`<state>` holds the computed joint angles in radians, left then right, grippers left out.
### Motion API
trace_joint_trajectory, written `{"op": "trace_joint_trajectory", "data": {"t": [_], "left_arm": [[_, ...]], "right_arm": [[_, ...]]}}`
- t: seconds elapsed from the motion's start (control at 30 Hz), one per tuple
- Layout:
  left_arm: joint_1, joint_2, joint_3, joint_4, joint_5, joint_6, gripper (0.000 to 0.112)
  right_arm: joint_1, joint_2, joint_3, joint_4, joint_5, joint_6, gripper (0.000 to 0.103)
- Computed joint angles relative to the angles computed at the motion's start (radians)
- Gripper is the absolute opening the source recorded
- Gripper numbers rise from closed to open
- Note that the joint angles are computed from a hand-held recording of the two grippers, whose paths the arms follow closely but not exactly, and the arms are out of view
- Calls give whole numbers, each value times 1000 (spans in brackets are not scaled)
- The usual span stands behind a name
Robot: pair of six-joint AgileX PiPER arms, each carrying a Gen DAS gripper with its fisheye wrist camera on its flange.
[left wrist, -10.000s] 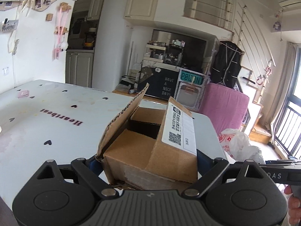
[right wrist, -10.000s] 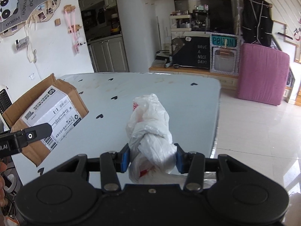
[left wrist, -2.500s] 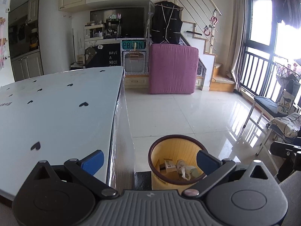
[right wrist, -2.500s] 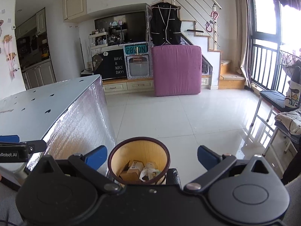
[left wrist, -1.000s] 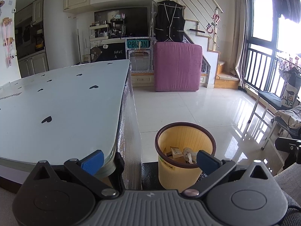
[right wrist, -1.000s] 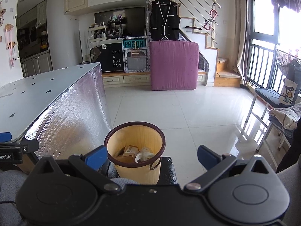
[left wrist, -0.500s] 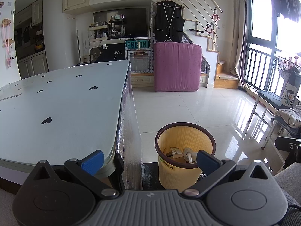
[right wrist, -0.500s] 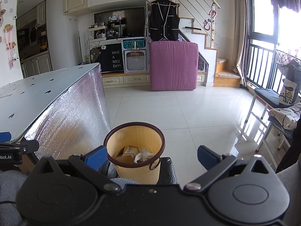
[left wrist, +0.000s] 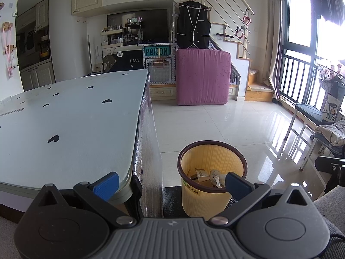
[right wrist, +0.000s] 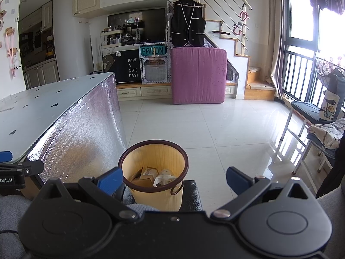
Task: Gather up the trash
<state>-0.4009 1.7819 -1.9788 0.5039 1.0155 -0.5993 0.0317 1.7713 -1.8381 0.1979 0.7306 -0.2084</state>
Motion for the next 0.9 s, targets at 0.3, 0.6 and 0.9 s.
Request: {"op": "trace_joint_trajectory", "data": {"t": [0.3, 0.6, 0.9], "left_arm": [[-1, -1, 4, 2, -2, -1, 103], [-1, -2, 6, 2, -4, -2, 103], [-1, -2, 7, 4, -6, -4, 103]], "right_arm": [[-2, -7, 11, -1, -8, 2, 103], [-3, -7, 11, 0, -9, 2, 103], [-3, -7, 13, 1, -10, 1, 103]]}}
